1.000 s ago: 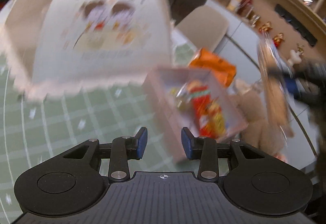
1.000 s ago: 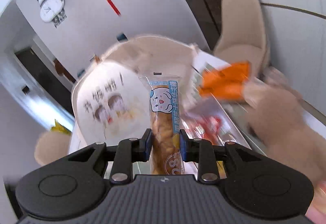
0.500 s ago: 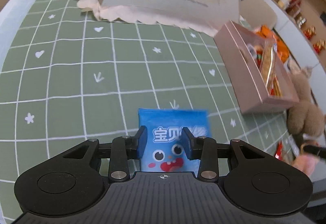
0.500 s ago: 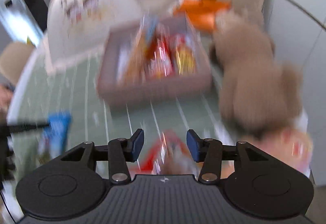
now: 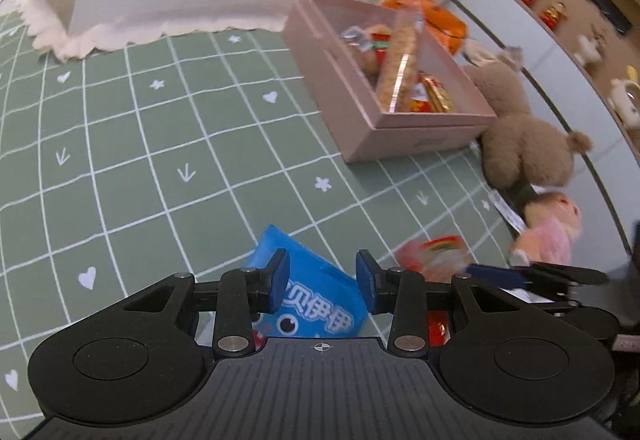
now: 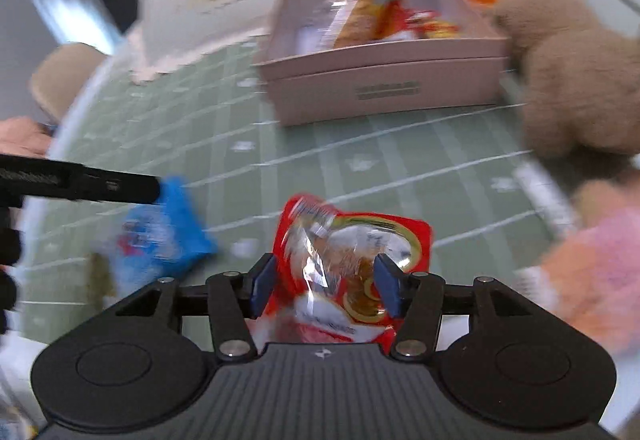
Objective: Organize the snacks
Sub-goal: 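Grasp the blue seaweed packet with the left tool while the right grasps the red meat bag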
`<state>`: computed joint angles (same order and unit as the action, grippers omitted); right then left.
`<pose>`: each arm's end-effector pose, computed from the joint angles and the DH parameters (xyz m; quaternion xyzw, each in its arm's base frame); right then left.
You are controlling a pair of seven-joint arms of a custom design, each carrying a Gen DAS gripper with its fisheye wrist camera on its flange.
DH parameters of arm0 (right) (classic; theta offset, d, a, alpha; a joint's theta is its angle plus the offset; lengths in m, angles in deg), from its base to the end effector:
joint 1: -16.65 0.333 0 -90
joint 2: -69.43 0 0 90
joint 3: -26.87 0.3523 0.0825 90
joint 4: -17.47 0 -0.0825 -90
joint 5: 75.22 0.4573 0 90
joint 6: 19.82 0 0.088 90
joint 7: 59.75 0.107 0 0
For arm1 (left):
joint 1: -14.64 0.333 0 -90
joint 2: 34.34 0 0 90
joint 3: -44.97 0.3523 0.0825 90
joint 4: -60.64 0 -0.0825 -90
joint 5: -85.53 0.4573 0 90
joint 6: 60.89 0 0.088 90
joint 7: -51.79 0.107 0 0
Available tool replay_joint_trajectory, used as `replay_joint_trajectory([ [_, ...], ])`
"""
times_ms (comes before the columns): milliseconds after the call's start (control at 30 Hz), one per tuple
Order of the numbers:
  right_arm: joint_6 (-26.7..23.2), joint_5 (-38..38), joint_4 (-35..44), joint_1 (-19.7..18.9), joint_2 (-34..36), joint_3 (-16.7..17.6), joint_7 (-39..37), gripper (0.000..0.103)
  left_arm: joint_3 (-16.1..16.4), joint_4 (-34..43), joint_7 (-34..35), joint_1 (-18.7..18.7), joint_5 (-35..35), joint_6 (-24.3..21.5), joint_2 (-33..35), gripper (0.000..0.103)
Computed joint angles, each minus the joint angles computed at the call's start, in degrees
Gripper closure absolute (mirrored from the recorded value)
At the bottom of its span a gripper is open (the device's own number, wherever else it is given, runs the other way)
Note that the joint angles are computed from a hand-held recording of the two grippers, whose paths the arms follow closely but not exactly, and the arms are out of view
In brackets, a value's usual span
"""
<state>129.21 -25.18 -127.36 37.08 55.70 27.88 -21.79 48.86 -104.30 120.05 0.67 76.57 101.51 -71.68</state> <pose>0.4779 0.1708 0.3762 -0.8397 0.4495 0.0103 0.3045 0.3926 -0.0640 0.4105 -0.7773 0.5513 -0.2907 0.0858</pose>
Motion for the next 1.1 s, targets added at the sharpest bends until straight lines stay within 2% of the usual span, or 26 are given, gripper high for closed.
replay_joint_trajectory([
  [33,-1.85,1.06,0.28,0.37,-0.16,-0.25,0.12,0.051,2.02,0.0,2.01,-1.8,-0.89,-0.05,-0.24,0.062],
  [67,-1.68,0.42,-0.01,0.19,-0.84,0.34,2.14,0.051,3.21,0.23,3.51,-2.97,-1.62,-0.93,-0.42,0.062],
  [167,1.98,-0.02,-2.46,0.19,-4.44,1.12,6.75,0.05,4.53,0.75,7.93,-4.39,-3.03,-4.75,-1.39,0.062],
  [267,3.24,-7.35,-4.89,-1.28,-7.41,2.61,13.8,0.049,3.19,0.08,10.75,-1.96,-2.46,-7.44,-2.78,0.062],
  [367,0.5,-12.43,-7.14,-0.9,-10.88,2.4,17.42,0.049,1.81,-1.35,11.6,1.61,-1.16,-9.12,-4.35,0.062],
  [433,-2.1,-12.19,-8.59,0.77,-13.36,1.61,18.98,0.049,3.51,-2.44,13.27,2.05,-2.21,-9.49,-5.49,0.062],
  [467,-3.36,-11.15,-8.86,2.03,-13.74,1.4,20.03,0.05,4.63,-2.84,14.31,1.89,-3.19,-9.63,-5.93,0.062],
  [500,-3.65,-10.5,-8.93,3.03,-13.47,1.85,21.43,0.057,5.41,-3.22,15.21,1.86,-4.09,-9.68,-6.3,0.062],
  [533,-3.0,-10.13,-8.98,3.84,-13.08,2.62,22.97,0.07,5.78,-3.48,15.98,2.08,-4.66,-9.75,-6.49,0.062],
  [567,-2.02,-9.77,-8.8,4.68,-12.32,3.3,24.36,0.075,5.85,-3.54,16.56,2.32,-5.07,-9.99,-6.51,0.062],
  [700,0.47,-7.91,-7.32,7.81,-9.85,3.68,26.31,0.077,5.14,-3.95,17.67,3.66,-5.91,-9.94,-6.37,0.062],
  [767,0.74,-8.78,-6.44,8.64,-8.67,4.15,26.2,0.077,6.59,-3.96,19.14,3.08,-7.36,-10.31,-6.27,0.062],
  [867,2.29,-14.01,-5.88,7.99,-7.0,6.53,29.3,0.077,8.83,-3.7,22.32,1.3,-10.71,-11.51,-6.3,0.062],
  [967,4.98,-17.32,-5.75,7.61,-6.19,7.21,31.61,0.077,8.89,-2.85,24.64,-0.03,-13.28,-11.56,-5.32,0.063],
  [1033,6.99,-22.48,-6.03,5.79,-6.22,8.62,35.25,0.077,10.13,-1.88,27.27,-2.12,-16.27,-11.06,-4.11,0.068],
  [1100,7.07,-26.11,-6.12,4.52,-6.34,8.63,37.78,0.077,10.98,-0.86,30.51,-4.43,-19.26,-10.27,-2.61,0.073],
])
